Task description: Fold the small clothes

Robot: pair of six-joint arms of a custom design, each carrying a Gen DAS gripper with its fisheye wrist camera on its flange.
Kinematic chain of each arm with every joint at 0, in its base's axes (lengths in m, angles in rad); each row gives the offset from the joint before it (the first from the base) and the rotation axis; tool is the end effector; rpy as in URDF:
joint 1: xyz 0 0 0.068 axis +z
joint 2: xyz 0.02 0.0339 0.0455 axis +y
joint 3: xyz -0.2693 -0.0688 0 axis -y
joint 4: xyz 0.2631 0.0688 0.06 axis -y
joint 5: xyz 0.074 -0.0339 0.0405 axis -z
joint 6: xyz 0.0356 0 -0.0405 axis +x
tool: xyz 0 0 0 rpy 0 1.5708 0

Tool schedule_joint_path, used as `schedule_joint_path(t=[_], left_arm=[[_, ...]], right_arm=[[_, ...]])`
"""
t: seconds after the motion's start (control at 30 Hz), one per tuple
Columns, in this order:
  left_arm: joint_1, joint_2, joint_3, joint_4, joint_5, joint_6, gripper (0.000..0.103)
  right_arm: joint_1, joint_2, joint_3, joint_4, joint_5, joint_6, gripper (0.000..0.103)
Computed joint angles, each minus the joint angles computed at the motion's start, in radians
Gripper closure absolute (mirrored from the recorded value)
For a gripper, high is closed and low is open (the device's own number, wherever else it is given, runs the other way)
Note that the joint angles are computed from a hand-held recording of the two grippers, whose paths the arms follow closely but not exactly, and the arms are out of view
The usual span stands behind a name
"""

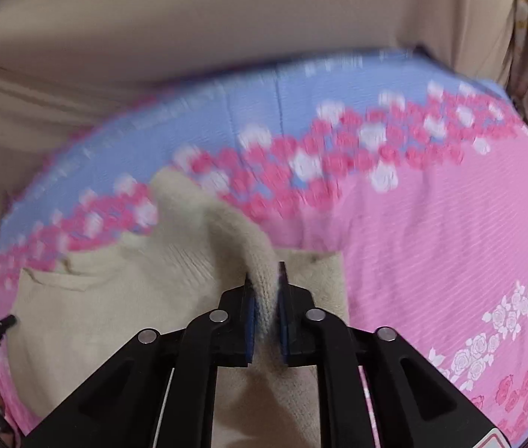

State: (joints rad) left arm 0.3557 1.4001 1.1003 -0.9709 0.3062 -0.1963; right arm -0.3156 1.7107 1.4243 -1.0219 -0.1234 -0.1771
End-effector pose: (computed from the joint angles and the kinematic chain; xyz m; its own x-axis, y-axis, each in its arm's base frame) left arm 0.2618 0.0858 0.2554 -0.8298 -0.5067 -0.2338 -0.4184 0.8422 -0.3401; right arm 0.3391 -0.1061 0.2578 -0.9526 0.1271 -0.2764 0.1116 0.9912 0.0713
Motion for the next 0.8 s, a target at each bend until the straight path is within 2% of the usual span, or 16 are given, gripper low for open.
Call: schedule_joint_path(t=[0.03,0.07,0.13,0.17,0.2,0.23,0.27,0.33,0.4,0.5,0.6,0.67,0.8], left_arm=[[-0.004,0.025,-0.014,-0.002,-0.008,0.004,0.090],[-0.016,0.029,-0.018,-0.003,-0.010,-0.001,0.090],[-0.028,-0.047,-0.026,-0.017,-0.047,0.011,0.087],[-0.038,-0.094,-0.022,-0.043,-0.085,0.030,0.082],[-0.043,-0.126,-0.026,-0.053,-0.113,0.037,0.076],[-0.040,-0.183,-0.037,-0.081,-0.139,0.049,0.059],[-0.021,-0.236,-0.052,-0.110,-0.143,0.069,0.052],[0.054,-0.322,-0.100,-0.151,-0.089,0.121,0.052],[0.143,-0.390,-0.181,-0.201,-0.004,0.151,0.052],[0.246,-0.425,-0.261,-0.262,0.045,0.185,0.051],[0.328,-0.458,-0.335,-0.307,0.109,0.235,0.049],[0.361,-0.478,-0.368,-0.315,0.147,0.234,0.041],[0.371,-0.512,-0.403,-0.282,0.201,0.158,0.025]], right_arm=[[0.006,0.017,-0.008,-0.002,0.033,0.000,0.087],[-0.005,-0.016,-0.023,0.006,0.005,0.002,0.088],[-0.027,-0.158,-0.095,0.057,-0.049,0.015,0.087],[-0.043,-0.236,-0.123,0.056,-0.080,0.015,0.087],[-0.060,-0.301,-0.149,0.044,-0.116,0.009,0.086],[-0.069,-0.351,-0.172,0.023,-0.147,-0.001,0.084],[-0.069,-0.396,-0.203,0.006,-0.156,-0.014,0.082],[-0.042,-0.468,-0.307,-0.006,-0.101,-0.058,0.064],[0.005,-0.510,-0.433,0.014,0.014,-0.089,0.065],[0.012,-0.612,-0.501,0.013,0.048,-0.095,0.066],[-0.011,-0.661,-0.467,-0.080,-0.026,-0.064,0.065],[-0.032,-0.669,-0.453,-0.115,-0.072,-0.051,0.065],[-0.018,-0.690,-0.439,-0.162,-0.131,-0.015,0.065]])
